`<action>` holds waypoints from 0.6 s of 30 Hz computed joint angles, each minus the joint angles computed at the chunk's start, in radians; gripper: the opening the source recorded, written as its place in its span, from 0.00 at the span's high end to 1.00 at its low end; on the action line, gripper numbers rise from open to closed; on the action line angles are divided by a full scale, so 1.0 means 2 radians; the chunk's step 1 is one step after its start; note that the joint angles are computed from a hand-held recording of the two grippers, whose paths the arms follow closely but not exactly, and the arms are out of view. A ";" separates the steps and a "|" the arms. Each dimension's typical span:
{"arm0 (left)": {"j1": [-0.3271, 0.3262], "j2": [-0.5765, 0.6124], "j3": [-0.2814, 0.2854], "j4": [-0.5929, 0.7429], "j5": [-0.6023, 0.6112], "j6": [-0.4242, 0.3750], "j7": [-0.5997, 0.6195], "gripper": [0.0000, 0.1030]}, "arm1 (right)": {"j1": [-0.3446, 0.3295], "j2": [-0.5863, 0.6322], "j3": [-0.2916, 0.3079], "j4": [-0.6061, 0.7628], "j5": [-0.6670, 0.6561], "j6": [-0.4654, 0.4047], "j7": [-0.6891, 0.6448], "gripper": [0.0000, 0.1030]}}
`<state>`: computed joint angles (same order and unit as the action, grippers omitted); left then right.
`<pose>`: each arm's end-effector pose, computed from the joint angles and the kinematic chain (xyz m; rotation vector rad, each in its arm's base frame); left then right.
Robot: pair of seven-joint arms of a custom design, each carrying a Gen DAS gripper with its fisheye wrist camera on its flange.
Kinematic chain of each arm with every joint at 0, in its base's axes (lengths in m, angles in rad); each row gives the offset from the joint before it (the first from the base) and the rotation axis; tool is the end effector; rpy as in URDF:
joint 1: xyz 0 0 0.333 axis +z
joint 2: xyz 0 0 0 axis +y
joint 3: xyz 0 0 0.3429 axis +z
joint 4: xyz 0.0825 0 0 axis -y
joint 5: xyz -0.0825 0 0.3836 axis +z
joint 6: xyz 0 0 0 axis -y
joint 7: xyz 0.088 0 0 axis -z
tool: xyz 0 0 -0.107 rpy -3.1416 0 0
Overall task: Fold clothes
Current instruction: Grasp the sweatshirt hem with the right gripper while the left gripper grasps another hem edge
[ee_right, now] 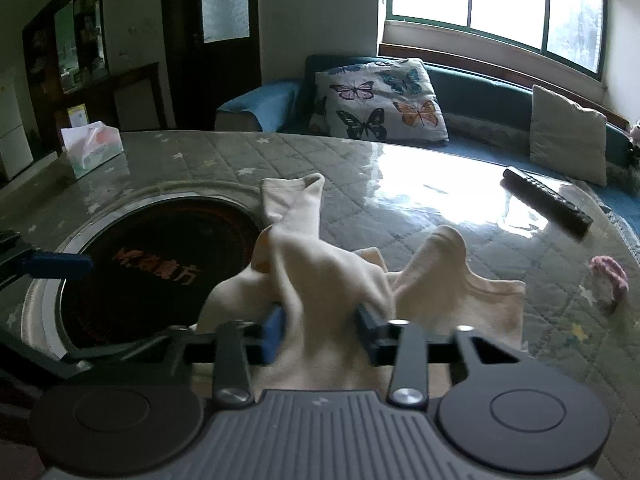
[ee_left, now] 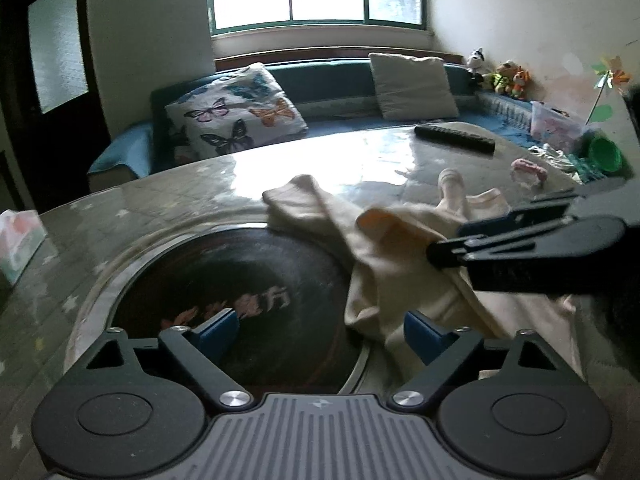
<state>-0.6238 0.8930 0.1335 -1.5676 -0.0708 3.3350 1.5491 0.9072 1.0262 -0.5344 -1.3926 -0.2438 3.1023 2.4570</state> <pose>0.6635 -0.3775 0.2410 -1.2716 2.1220 -0.9707 0.6660 0.4338 0.2335 -1.8062 1.5624 -0.6998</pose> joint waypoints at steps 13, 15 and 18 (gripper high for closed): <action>0.133 0.064 -0.179 0.118 0.068 -0.084 0.030 0.60 | 0.098 -0.023 -0.105 -0.127 0.084 0.084 0.009 0.98; 0.161 0.074 -0.221 0.124 0.070 -0.092 0.047 0.75 | 0.123 -0.023 -0.128 -0.154 0.108 0.097 0.010 0.98; 0.175 0.075 -0.245 0.117 0.069 -0.083 0.063 0.94 | 0.151 -0.026 -0.150 -0.187 0.142 0.109 0.005 0.98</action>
